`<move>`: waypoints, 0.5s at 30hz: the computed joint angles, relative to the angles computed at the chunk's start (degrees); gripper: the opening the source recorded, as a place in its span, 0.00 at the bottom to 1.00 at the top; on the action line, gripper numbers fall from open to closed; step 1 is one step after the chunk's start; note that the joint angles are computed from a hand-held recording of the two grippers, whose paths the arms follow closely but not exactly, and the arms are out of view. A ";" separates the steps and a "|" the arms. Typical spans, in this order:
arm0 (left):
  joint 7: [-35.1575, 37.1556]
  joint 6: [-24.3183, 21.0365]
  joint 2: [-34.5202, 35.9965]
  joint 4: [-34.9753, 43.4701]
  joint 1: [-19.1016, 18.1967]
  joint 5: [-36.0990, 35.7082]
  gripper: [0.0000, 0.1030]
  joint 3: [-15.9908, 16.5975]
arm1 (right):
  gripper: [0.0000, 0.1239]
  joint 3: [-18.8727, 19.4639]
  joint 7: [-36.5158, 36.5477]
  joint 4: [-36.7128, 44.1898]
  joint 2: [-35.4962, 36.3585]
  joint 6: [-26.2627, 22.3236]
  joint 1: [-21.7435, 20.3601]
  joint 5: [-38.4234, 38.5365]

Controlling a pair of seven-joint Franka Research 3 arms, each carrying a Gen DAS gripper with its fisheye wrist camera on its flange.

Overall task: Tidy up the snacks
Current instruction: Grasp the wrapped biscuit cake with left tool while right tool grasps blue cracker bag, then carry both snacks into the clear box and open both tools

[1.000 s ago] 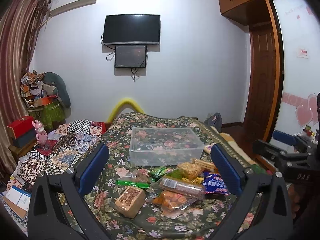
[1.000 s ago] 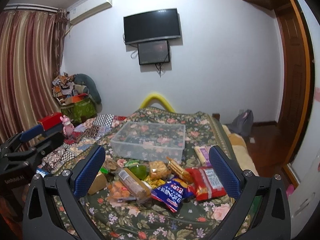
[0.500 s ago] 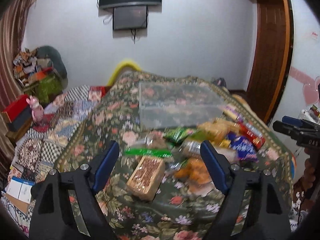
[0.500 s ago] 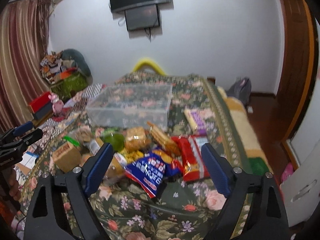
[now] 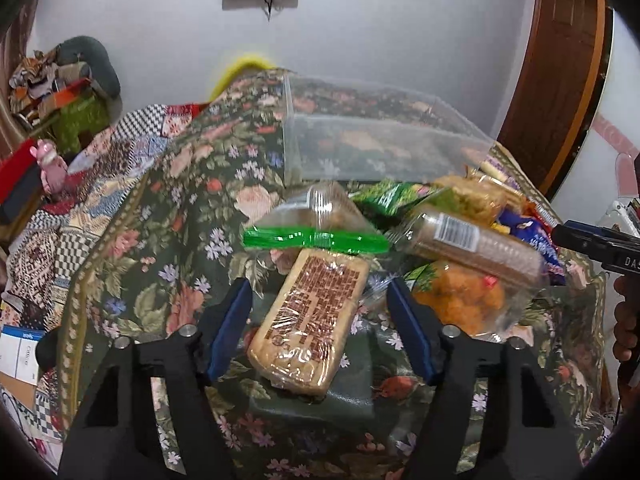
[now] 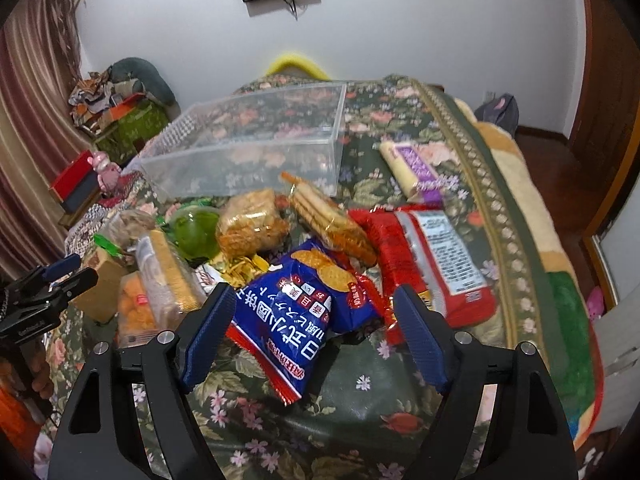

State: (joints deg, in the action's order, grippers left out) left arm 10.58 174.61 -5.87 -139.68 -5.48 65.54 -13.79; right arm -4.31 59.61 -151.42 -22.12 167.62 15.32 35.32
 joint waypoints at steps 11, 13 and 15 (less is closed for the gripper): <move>4.35 2.26 4.23 0.59 -0.96 -4.53 0.43 2.01 | 0.66 0.81 1.24 2.05 2.72 -4.05 -0.78 0.25; 5.87 2.59 4.73 0.64 -1.45 -6.15 0.36 2.21 | 0.66 1.12 1.70 2.91 3.47 -4.60 -1.12 -0.05; 4.67 1.53 4.64 0.96 -1.84 -4.72 0.35 2.13 | 0.67 1.46 2.46 3.70 4.16 -5.20 -1.45 -0.24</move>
State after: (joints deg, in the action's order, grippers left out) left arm 15.25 176.13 -1.22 -138.72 -7.32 60.82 -11.66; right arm -2.86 62.08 -147.72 -17.96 162.42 13.87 35.07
